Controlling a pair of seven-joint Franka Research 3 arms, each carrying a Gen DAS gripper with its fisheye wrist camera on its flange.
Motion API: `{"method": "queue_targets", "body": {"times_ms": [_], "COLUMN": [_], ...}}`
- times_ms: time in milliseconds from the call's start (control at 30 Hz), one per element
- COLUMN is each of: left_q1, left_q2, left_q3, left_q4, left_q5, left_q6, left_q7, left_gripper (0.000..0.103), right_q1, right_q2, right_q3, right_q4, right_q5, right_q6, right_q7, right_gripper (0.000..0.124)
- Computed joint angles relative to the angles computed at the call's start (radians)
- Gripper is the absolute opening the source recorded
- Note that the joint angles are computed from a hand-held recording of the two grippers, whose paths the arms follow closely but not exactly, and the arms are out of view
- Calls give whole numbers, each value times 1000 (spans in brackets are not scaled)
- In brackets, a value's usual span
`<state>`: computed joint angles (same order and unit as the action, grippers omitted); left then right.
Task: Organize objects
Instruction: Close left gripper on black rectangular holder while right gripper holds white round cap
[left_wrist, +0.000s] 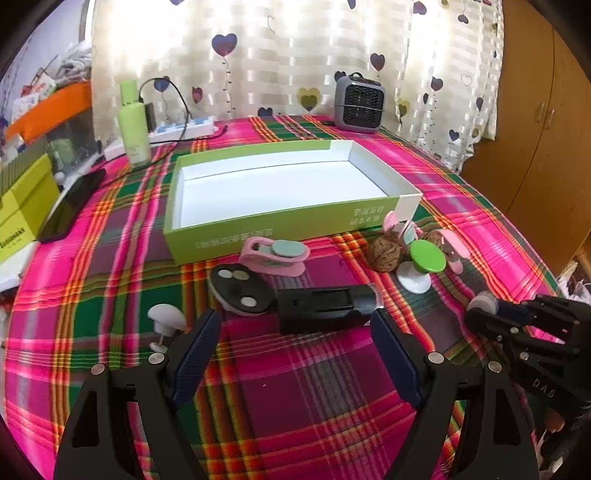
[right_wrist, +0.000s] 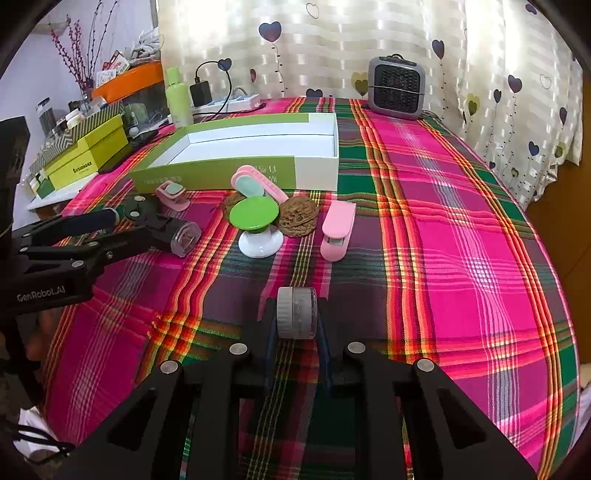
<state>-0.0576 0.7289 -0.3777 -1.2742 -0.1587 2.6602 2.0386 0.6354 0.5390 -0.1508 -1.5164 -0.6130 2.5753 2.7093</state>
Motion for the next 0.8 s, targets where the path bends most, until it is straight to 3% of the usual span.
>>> {"method": "queue_targets", "body": {"times_ms": [167, 467, 800], "left_q1": [27, 64, 31], "left_q2": [34, -23, -2], "left_q3": [-48, -92, -57], "left_q4": [64, -24, 31], "left_q5": [-62, -186, -194], "left_q6": [-111, -152, -116], "left_q7": [57, 200, 296], "left_gripper": [83, 83, 83], "right_q1": [2, 4, 0], "right_q2": [1, -4, -8], "right_q3": [-3, -5, -3], "right_q4": [-2, -10, -16], "right_q5": [-4, -9, -11], "right_q6": [5, 9, 13], "right_q7": [4, 14, 13], "right_gripper": [20, 20, 20]}}
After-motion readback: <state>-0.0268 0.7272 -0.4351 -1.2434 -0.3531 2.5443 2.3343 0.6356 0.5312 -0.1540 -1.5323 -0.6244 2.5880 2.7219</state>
